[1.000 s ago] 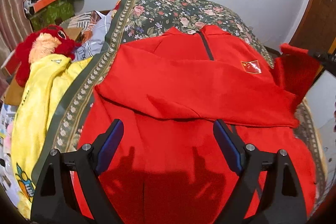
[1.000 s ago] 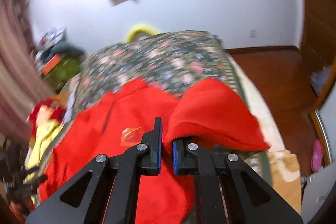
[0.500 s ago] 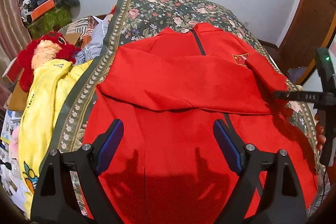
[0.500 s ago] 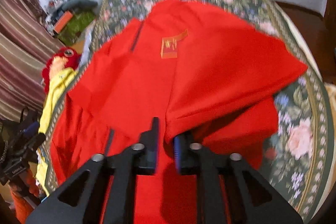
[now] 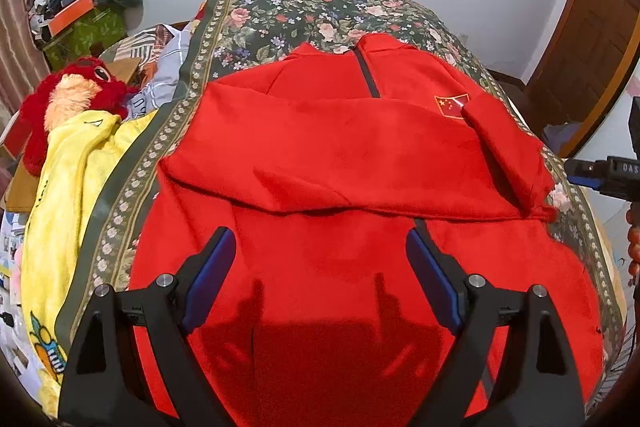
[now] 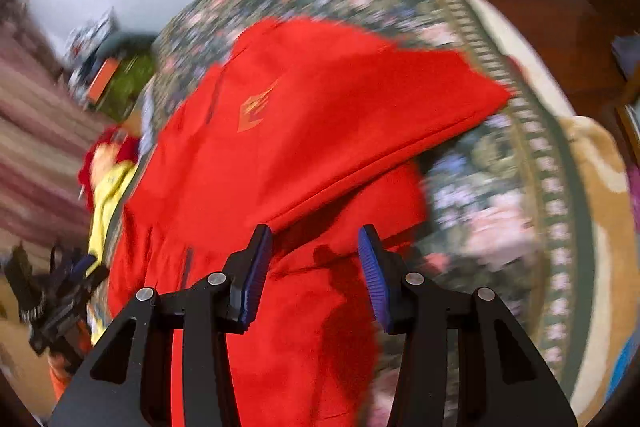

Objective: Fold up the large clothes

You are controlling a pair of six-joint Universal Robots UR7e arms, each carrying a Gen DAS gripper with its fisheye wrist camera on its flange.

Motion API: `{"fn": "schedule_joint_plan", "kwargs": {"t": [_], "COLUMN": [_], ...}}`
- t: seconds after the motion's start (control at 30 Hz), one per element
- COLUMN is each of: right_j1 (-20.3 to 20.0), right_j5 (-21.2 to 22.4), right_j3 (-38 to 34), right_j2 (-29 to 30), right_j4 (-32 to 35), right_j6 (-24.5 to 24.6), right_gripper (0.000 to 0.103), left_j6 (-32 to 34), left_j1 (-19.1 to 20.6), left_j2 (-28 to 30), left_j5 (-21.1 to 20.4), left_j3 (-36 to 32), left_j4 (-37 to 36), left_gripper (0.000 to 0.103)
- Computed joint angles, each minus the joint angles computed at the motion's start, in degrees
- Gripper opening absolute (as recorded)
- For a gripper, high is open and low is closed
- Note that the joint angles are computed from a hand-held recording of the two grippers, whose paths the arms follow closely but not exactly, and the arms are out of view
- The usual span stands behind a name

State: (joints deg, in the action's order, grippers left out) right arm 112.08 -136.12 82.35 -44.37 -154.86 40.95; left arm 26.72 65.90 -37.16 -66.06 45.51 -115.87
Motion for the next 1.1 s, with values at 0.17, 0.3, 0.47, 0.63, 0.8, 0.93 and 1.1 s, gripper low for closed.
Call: {"fn": "schedule_joint_plan", "kwargs": {"t": [0.17,0.3,0.47,0.63,0.8,0.93,1.1], "right_j1": [-2.7,-4.9,-7.1,-8.6,-10.1,-8.0,-3.2], "right_j5": [0.6,1.8,4.7,6.0,9.8,5.8,-1.1], "right_j3": [4.5,5.7,4.9,3.3,2.4,0.1,-8.2], "right_j2": [-2.8,-3.5,-2.9,-1.6,-1.0,0.3,3.8], "right_j4": [-6.7,-8.8,-9.9,-10.0,-10.6,-11.1,-6.1], "right_j6": [4.6,6.8,6.6,5.7,6.6,4.1,-3.9], "right_gripper": [0.041,0.041,0.041,0.035,0.008,0.006,0.005], "left_j6": [0.2,0.6,0.4,0.1,-1.4,-2.6,-2.4], "left_j1": [-0.5,-0.7,-0.5,-0.2,0.5,1.0,1.2], "left_j2": [1.2,1.8,2.9,4.2,4.8,5.1,4.3], "left_j5": [-1.1,-1.2,-1.5,-0.5,-1.7,-3.5,-3.6], "left_j3": [-1.0,-1.1,-2.4,-3.9,-5.3,-7.1,-6.7], "left_j4": [-0.1,-0.2,0.9,1.2,3.1,5.5,4.0], "left_gripper": [0.087,0.087,0.087,0.087,0.087,0.087,0.087]}}
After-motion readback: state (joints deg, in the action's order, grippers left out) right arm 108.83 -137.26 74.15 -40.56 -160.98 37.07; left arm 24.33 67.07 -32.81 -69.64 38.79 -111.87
